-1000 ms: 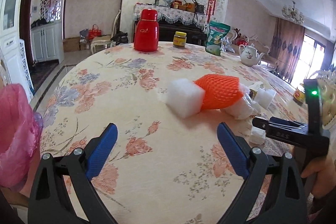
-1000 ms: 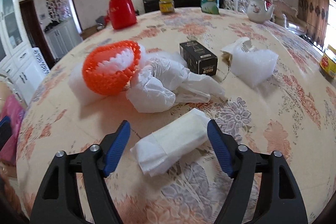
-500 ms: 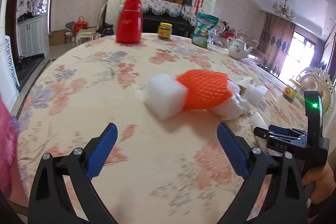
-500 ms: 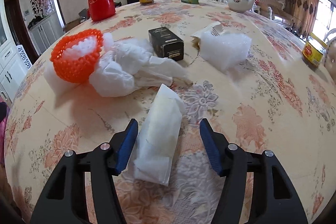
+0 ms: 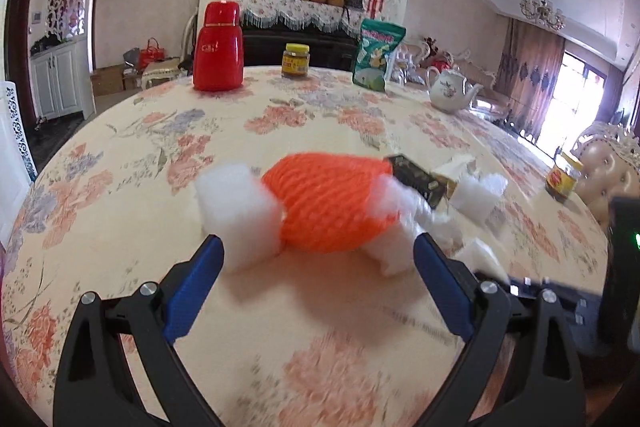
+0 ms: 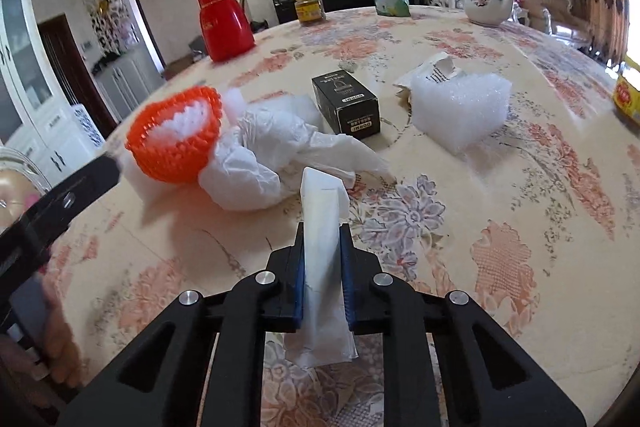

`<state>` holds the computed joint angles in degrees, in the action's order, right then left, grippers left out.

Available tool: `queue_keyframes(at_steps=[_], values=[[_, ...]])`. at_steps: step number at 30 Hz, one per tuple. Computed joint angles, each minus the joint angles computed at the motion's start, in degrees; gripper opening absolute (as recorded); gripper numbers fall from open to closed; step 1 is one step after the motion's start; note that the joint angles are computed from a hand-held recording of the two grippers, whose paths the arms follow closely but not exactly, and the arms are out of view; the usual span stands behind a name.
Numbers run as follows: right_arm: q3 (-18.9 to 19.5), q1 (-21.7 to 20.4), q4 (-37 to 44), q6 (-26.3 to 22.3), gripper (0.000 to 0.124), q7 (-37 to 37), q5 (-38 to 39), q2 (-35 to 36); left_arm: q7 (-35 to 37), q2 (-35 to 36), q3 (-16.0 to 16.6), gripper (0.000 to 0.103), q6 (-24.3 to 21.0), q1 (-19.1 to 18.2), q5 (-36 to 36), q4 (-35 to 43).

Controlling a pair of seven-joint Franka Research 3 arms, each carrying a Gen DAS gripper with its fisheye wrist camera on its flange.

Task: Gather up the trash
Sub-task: 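Grasp the orange foam net with the left gripper while the right grasps a folded tissue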

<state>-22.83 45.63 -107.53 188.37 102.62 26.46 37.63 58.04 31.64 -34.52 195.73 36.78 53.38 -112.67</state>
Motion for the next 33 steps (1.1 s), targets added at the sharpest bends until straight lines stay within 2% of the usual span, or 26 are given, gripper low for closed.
queue_keyframes(at_steps=[1, 2, 3, 5, 6, 7, 9, 10, 11, 12, 13, 14, 17, 22, 25, 29, 33], values=[[-0.01, 0.11, -0.57, 1.32, 0.016, 0.24, 0.39, -0.17, 0.21, -0.23, 2.16, 0.093, 0.73, -2.54, -1.59, 0.61], [-1.97, 1.93, -0.84, 1.76, 0.016, 0.41, 1.24, 0.14, 0.22, -0.27, 3.66, 0.093, 1.05, -4.4, -2.48, 1.2], [-5.92, 5.71, -1.33, 2.3, 0.016, 0.59, 3.11, 0.99, 0.18, 0.02, 4.52, 0.093, 1.0, -5.67, -2.83, 1.99], [-11.4, 10.69, -1.49, 2.36, 0.016, 0.9, 6.25, 2.71, 0.5, 1.14, 5.11, 0.093, -0.44, -7.64, -3.16, 3.96], [-12.16, 11.58, -2.0, 3.3, 0.016, 0.97, 7.47, 2.73, 1.14, 1.53, 5.34, 0.093, -1.13, -8.44, -3.83, 4.59], [-11.12, 10.7, -2.26, 4.23, 0.016, 0.38, 8.1, 2.21, 2.09, 1.72, 7.04, 0.093, -1.26, -10.71, -5.41, 5.24], [-9.71, 9.67, -2.64, 5.6, 0.016, -0.71, 9.5, 1.45, 4.06, 1.44, 12.0, 0.093, -0.78, -16.21, -8.98, 5.87], [-8.92, 9.02, -2.72, 6.13, 0.016, -1.3, 10.05, 1.11, 5.13, 1.48, 14.38, 0.089, -0.91, -18.86, -10.61, 6.35], [-7.55, 7.9, -2.81, 6.77, 0.016, -1.84, 10.34, 0.62, 6.02, 1.65, 15.51, 0.069, -0.74, -20.17, -11.77, 6.47], [-5.81, 6.43, -3.07, 7.59, 0.016, -2.43, 10.35, 0.0, 6.82, 2.01, 14.94, 0.058, -1.44, -19.96, -12.05, 6.77], [-4.23, 5.08, -3.16, 8.2, 0.016, -2.96, 10.34, -0.5, 7.92, 2.75, 12.37, 0.04, -3.17, -18.0, -11.3, 7.29], [-3.78, 4.71, -3.13, 8.42, 0.016, -3.6, 10.89, -0.61, 8.92, 2.8, 11.81, 0.023, -3.5, -17.6, -11.64, 7.11], [-1.48, 2.92, -3.15, 9.19, 0.016, -5.66, 11.73, -1.2, 11.09, 1.02, 15.21, 0.017, 1.35, -19.8, -13.58, 3.87], [0.45, 1.61, -1.9, 9.17, 0.016, -9.59, 13.8, -0.94, 10.51, -3.11, 19.38, 0.016, 8.09, -21.47, -12.36, -2.14], [0.42, 2.07, -1.24, 8.99, 0.016, -12.01, 15.96, -0.56, 8.86, -5.58, 22.04, 0.016, 11.06, -22.43, -11.05, -5.42], [2.82, 0.46, -0.86, 9.77, 0.016, -15.15, 17.0, -0.82, 7.93, -8.12, 25.67, 0.016, 14.1, -23.89, -10.29, -9.13], [2.88, 1.13, 0.22, 9.87, 0.016, -19.05, 19.18, -0.17, 5.51, -9.64, 27.42, 0.016, 15.82, -23.1, -7.51, -11.25]])
